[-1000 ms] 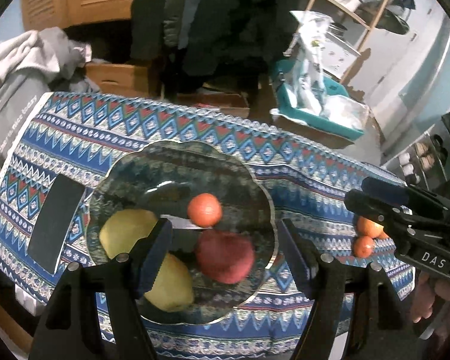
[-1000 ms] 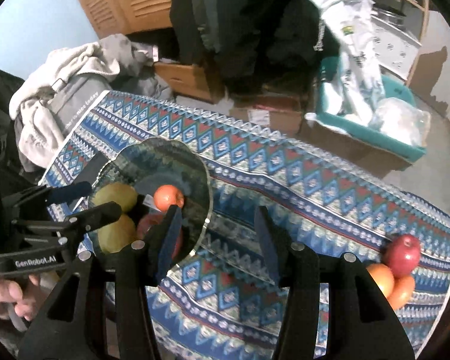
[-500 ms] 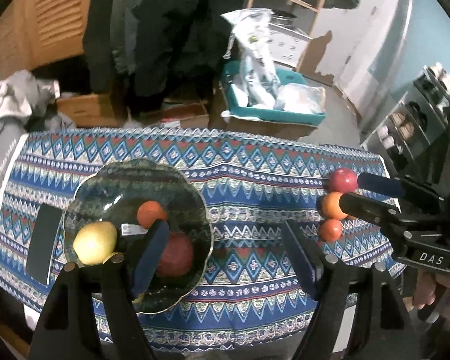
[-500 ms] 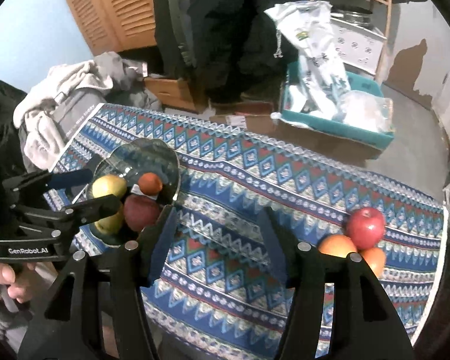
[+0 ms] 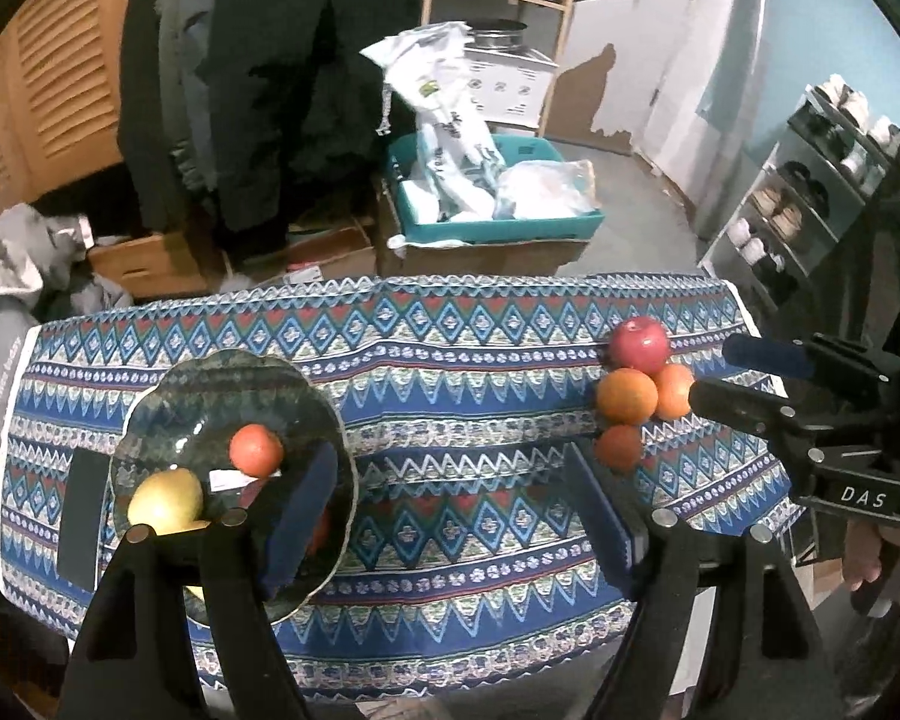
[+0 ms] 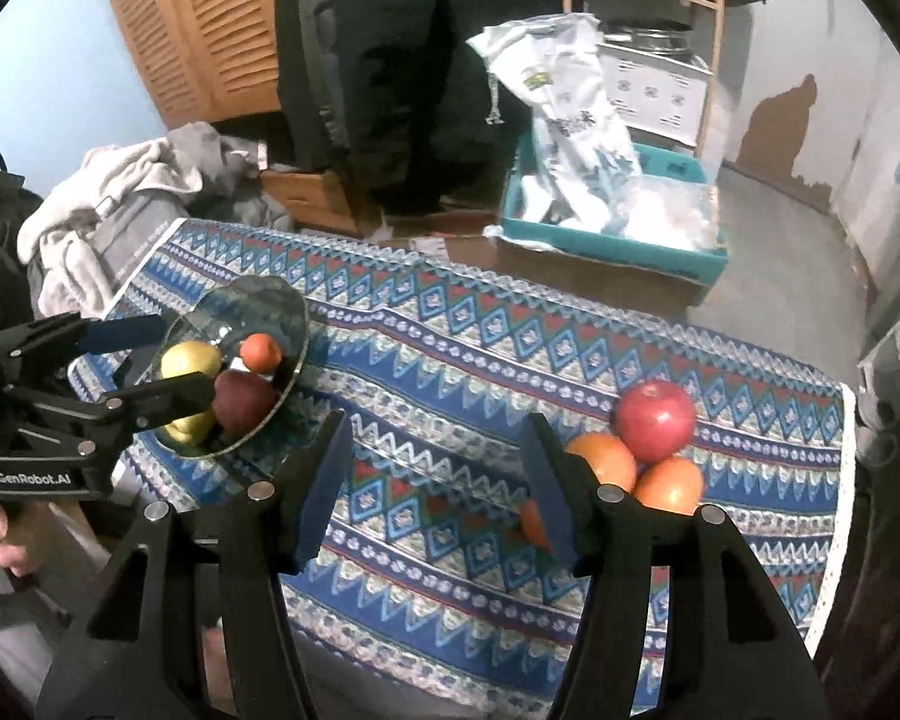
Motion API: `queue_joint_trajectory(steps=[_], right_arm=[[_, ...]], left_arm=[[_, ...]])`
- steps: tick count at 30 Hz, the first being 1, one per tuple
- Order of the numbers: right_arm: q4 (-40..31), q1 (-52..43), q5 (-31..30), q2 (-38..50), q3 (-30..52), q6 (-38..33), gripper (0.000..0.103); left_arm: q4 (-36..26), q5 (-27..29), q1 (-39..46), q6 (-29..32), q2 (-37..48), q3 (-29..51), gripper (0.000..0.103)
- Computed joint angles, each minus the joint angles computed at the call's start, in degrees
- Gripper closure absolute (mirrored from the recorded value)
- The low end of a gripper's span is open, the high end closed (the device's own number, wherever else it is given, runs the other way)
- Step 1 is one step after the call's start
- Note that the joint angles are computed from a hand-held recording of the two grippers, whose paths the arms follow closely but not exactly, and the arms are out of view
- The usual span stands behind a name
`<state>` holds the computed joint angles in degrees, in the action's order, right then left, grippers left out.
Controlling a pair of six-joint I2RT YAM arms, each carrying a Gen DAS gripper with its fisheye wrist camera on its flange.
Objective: Organize fruits
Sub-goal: 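Open both tools and withdraw them toward the remaining fruit cluster, then grasp a large orange with the right tool while the left tool grasps a tangerine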
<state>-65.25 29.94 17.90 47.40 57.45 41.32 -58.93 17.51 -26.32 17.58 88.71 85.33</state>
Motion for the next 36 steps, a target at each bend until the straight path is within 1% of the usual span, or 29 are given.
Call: queue_joint_trajectory(steps=[3, 4, 6, 10, 14, 16, 18, 20, 23, 25, 27, 31, 36], right_arm=[[-2.07, -0.81, 0.62, -2.57, -0.61, -0.07, 0.044], [-2.76, -1.60, 0.77, -3.49, -0.95, -0.45, 0.042], [-3.43, -3.81, 0.26, -5.03, -1.77, -1.39, 0.041], [-3.82, -13.96, -5.34, -9.18, -4.23, -6.86, 0.041], [-4.06, -26.95, -12.56, -12.59, -6.86, -14.64, 0.041], [-4.16, -36.63, -18.04, -13.66, -8.50, -20.99, 0.041], [-4.16, -44.10, -21.91, -14.07, -9.86, -25.89, 0.041], [-3.90, -52.03, -26.11, -13.72, -11.50, -31.35, 0.041], [-3.00, -61.23, -30.99, -12.06, -13.92, -37.61, 0.041], [-2.16, -64.36, -32.50, -10.84, -15.07, -39.73, 0.041], [-0.75, -67.57, -33.16, -9.10, -16.60, -42.17, 0.041], [2.30, -70.91, -33.87, -6.01, -19.19, -44.66, 0.041], [7.79, -73.32, -33.93, -1.25, -22.90, -45.65, 0.041]], left_arm=[[0.02, -0.75, -1.70, -0.13, -0.25, -0.09, 0.023], [0.11, -1.23, -2.49, -0.41, -0.18, -0.05, 0.023], [0.14, -1.70, -3.71, -0.88, 0.03, 0.17, 0.023], [1.53, -3.67, -6.86, -1.72, 0.12, -0.34, 0.023], [3.05, -5.79, -9.87, -2.43, 1.03, -0.41, 0.023], [3.10, -6.47, -11.10, -3.01, 2.09, 0.04, 0.023], [3.14, -6.35, -12.10, -3.46, 3.41, 0.56, 0.023], [3.54, -6.95, -13.22, -3.78, 4.69, 0.85, 0.023], [5.09, -8.21, -15.14, -4.07, 6.65, 0.83, 0.023], [6.36, -8.97, -16.47, -4.33, 7.92, 0.86, 0.023], [7.55, -9.76, -17.40, -4.08, 9.00, 0.86, 0.023], [9.47, -10.97, -18.95, -3.51, 11.29, 0.78, 0.023], [10.61, -11.41, -20.11, -3.43, 14.23, 0.78, 0.023]])
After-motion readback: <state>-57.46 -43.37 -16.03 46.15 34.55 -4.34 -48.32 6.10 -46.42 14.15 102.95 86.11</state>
